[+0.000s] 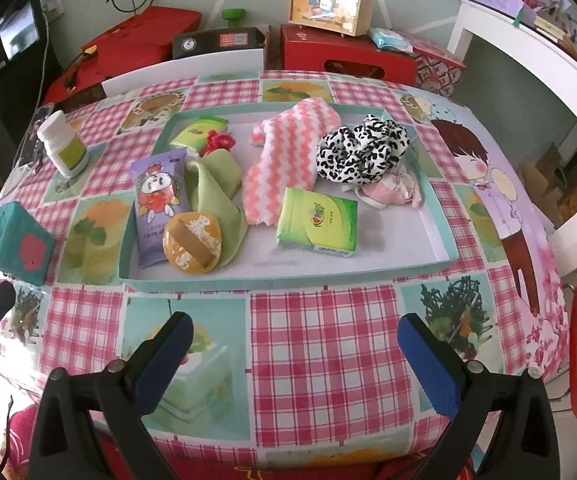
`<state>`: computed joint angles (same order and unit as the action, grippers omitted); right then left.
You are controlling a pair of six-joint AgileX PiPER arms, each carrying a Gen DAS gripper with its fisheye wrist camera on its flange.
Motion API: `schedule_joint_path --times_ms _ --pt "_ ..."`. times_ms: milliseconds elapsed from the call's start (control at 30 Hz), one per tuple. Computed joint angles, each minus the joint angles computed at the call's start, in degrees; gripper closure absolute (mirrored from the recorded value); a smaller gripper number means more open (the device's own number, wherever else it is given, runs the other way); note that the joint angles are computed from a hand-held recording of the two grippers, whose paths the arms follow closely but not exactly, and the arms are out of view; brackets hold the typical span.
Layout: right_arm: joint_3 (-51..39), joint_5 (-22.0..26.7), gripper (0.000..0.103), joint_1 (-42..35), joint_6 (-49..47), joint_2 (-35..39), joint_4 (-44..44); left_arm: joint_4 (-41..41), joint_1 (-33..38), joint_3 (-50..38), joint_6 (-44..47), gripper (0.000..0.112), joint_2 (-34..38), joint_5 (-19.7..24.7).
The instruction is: Organize soft objects
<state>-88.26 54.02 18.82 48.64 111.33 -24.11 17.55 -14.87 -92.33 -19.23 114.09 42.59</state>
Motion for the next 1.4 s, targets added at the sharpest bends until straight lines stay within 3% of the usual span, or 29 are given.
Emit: schedule_joint_path --times_ms 133,667,1400 --pt "-0.8 0.7 0.0 1.2 0.1 0.7 -1.7 2.9 -0.8 1.1 -2.4 0.011 0.4 -1.3" --pt "-5.2 2.5 0.0 0.7 -3.6 4.7 0.7 2.7 -1.6 -5.9 -1.6 0.011 6.2 6.2" --pt "-4.2 1.9 0.0 0.7 -2.2 4.0 -0.1 -0.8 -0.1 -7.4 0.1 0.011 7.1 7.7"
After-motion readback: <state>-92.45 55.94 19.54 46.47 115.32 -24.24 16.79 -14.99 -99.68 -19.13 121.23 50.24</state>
